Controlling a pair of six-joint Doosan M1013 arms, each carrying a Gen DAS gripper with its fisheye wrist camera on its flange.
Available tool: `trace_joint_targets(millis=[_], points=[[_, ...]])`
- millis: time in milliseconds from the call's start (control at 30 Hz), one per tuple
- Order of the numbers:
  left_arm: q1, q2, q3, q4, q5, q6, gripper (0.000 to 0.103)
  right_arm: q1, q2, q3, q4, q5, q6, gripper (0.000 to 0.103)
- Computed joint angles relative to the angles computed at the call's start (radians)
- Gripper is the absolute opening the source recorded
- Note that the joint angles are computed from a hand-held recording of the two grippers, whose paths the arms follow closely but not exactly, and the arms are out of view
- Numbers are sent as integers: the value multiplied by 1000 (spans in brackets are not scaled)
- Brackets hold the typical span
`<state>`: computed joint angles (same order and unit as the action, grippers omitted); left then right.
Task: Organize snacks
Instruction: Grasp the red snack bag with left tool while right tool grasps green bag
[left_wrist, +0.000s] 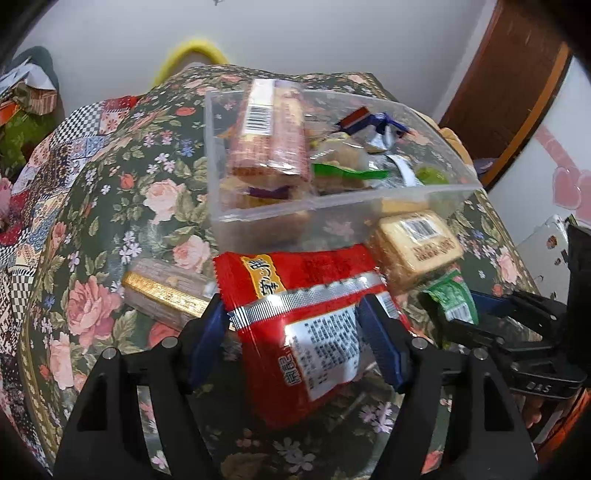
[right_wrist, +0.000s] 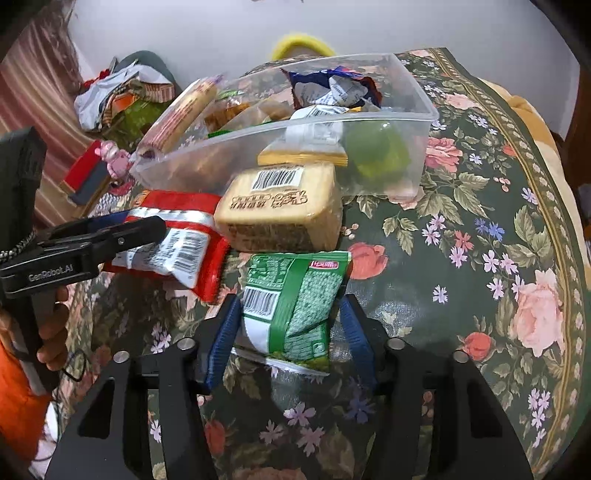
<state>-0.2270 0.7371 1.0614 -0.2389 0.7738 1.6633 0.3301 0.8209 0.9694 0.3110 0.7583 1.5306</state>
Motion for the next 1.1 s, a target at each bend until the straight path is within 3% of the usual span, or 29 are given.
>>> trace_joint_targets(millis=[200,333,467,867,933,1033,1100], points=[[-8,-24,41,-63,-15,81,72,1,1,2,15,-14,2,40],[-6,-25,47,-153,35,161,72,3,-1,7,32,-17,-27,39],[-19,-18,45,-111,34,121,72,7,3,1,33,-14,-40,39],[-15,-4,12,-135,-2,98,72,4,10,-12,57,-6,-64,39],[-11,3,5,-128,7,73,57,5,8,-8,48,-13,-58,39],[3,5,11,-214,19,116,45,4,3,-2,43,-21,-52,38],[0,-8,32,-208,-9,120,39,2,-1,3,46,-23,-52,38]])
